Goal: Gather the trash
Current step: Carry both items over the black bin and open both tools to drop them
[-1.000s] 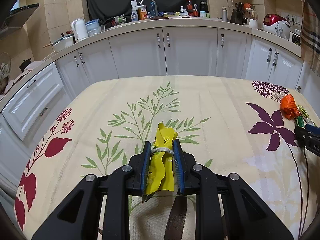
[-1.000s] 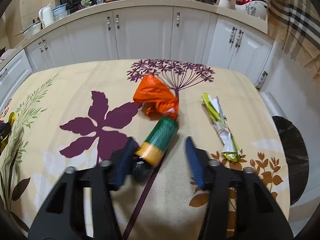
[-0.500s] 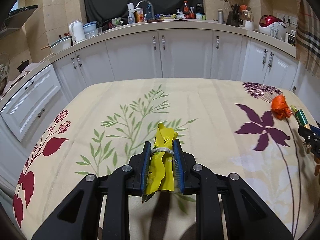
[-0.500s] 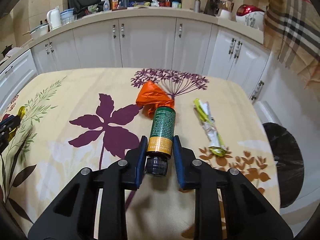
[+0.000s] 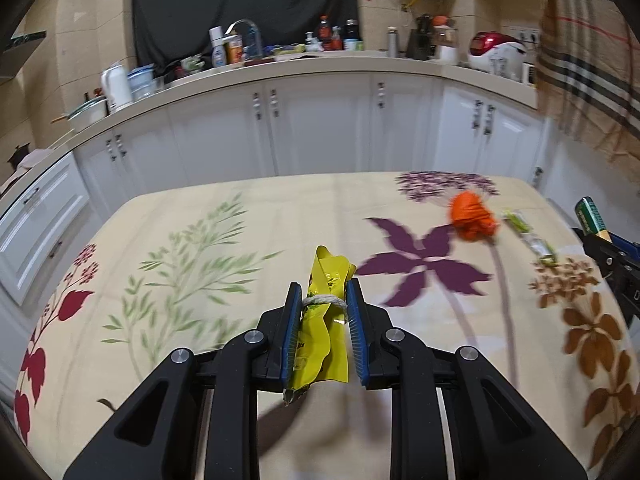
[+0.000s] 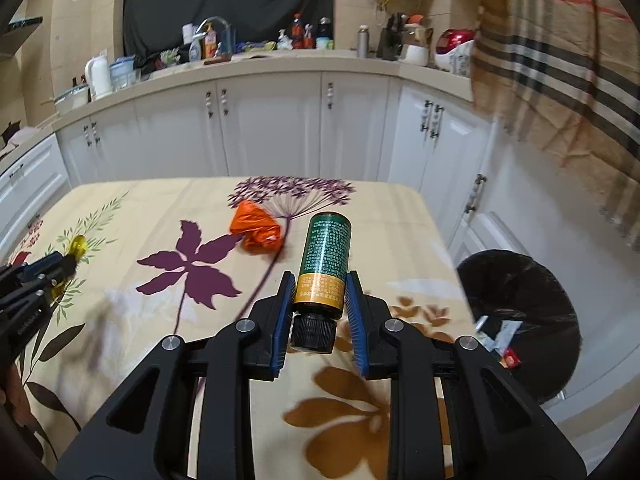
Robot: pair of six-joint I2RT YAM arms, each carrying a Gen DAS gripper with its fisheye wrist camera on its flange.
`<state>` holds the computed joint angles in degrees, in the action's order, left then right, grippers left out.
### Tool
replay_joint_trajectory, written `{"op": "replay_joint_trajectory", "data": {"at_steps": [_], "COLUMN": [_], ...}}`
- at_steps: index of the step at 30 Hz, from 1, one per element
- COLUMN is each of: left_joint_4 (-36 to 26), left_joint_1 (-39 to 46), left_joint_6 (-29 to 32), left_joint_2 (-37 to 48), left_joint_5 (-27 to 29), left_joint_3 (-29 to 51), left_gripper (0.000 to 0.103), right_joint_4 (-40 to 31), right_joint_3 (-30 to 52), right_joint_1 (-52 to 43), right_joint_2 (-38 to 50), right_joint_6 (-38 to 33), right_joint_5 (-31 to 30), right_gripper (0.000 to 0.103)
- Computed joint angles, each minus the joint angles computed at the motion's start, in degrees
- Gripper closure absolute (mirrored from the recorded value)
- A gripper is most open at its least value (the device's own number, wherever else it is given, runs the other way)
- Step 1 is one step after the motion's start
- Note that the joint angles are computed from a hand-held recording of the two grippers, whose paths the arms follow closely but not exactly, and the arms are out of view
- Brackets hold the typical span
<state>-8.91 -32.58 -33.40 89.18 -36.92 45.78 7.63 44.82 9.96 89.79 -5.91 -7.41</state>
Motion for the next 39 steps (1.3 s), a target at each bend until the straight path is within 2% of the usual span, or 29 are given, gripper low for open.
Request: {"op": "replay_joint_trajectory", "data": {"at_steps": [8, 17, 31, 39], "left_joint_4": [-0.07, 1.42, 0.27, -5.33], "left_joint_1": [-6.67, -11.79, -15.08, -15.19], "left_joint_6": [1.1, 6.04, 14.66, 16.3], "left_joint_2": [7.17, 18.28, 35.86, 48.12], "left_joint_5": [-0.99, -0.05, 3.21, 5.19], "left_joint_3": [9.52, 23.51, 48.26, 66.87], "left_gripper": [0.079, 0.079, 0.079, 0.079], "right_joint_4": [1.87, 4.51, 7.31, 8.66], "right_joint_3": [-3.25, -2.93, 4.74, 10.51], "right_joint_1": [-8.96, -19.4, -30.04, -32.42], "right_joint_2": [-3.51, -1.77, 8.33, 16.08], "right_joint_6": [-1.43, -3.49, -4.38, -3.69], "right_joint_5": [-4.19, -7.05, -9.23, -8.93], "right_gripper": [0.078, 0.078, 0.078, 0.078]}}
